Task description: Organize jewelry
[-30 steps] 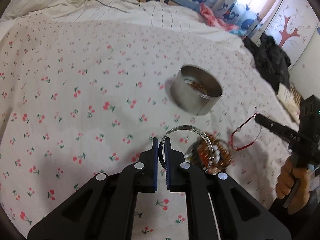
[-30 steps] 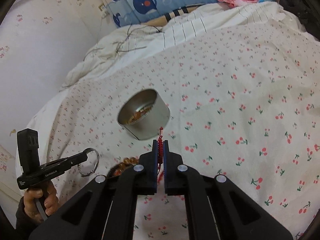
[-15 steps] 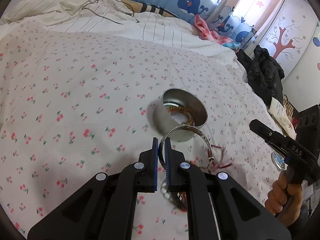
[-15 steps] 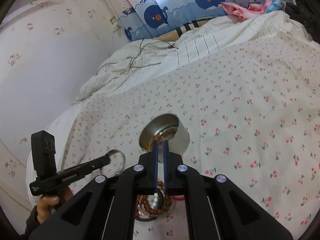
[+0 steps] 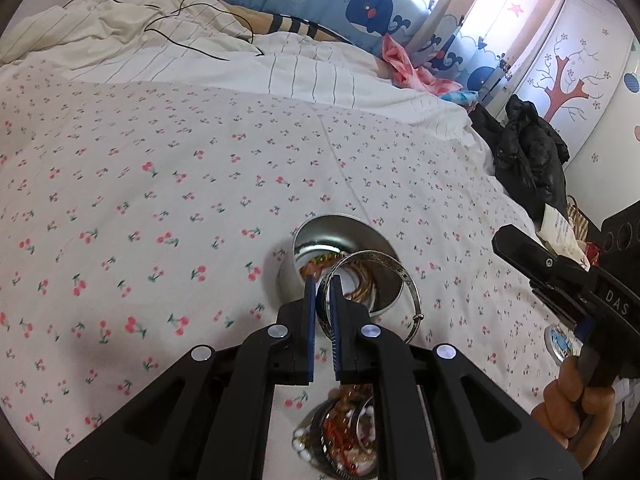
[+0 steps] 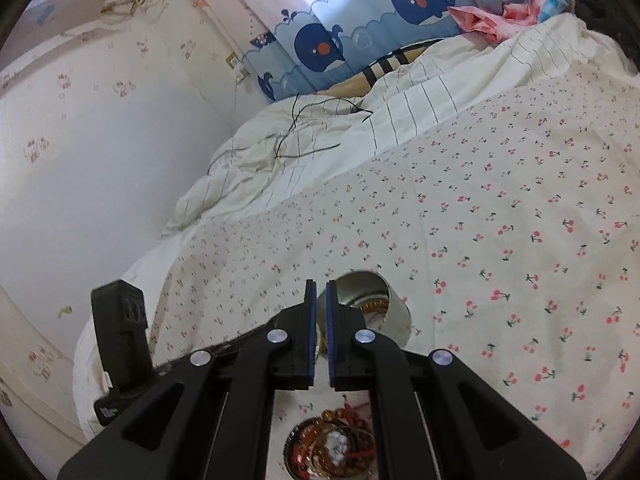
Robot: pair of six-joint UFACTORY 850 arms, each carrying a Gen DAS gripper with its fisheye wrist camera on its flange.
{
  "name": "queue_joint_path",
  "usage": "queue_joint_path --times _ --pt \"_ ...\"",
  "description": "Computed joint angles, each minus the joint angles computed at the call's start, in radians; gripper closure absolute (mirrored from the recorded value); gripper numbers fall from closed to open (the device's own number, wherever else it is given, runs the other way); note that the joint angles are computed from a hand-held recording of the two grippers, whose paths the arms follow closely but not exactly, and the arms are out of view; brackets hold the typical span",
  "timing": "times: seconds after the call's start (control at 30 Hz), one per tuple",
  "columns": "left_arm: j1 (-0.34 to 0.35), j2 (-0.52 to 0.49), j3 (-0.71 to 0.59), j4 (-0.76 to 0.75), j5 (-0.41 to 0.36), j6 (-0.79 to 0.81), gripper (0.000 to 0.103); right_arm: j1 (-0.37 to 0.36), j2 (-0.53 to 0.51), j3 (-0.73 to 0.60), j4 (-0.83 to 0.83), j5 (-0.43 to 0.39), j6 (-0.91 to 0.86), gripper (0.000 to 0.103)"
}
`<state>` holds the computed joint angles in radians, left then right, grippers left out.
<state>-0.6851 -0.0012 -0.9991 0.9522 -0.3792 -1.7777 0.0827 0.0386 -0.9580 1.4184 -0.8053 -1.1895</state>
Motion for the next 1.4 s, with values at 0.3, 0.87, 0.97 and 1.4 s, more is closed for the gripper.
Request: queue_joint_path --times 0.3,0.87,0.97,1.4 --pt "0.021 -0.028 -0.018 0.012 0.005 -0.002 0.097 0.003 -0.068 -0.068 -0.298 0.015 0.171 0.071" --pt "0.024 -0.014 -0.004 0.060 0.014 -0.067 0.094 0.164 -0.062 0.033 -0.684 0.226 0.207 0.091" --pt "0.021 -0.011 -0.004 0.075 0.011 -0.082 0.094 0.119 -0.049 0.034 -0.575 0.192 0.135 0.100" --pt "0.012 -0.075 -0.041 0.033 -0.009 -0.038 0.094 -0.036 -0.015 0.007 -0.202 0.054 -0.038 0.100"
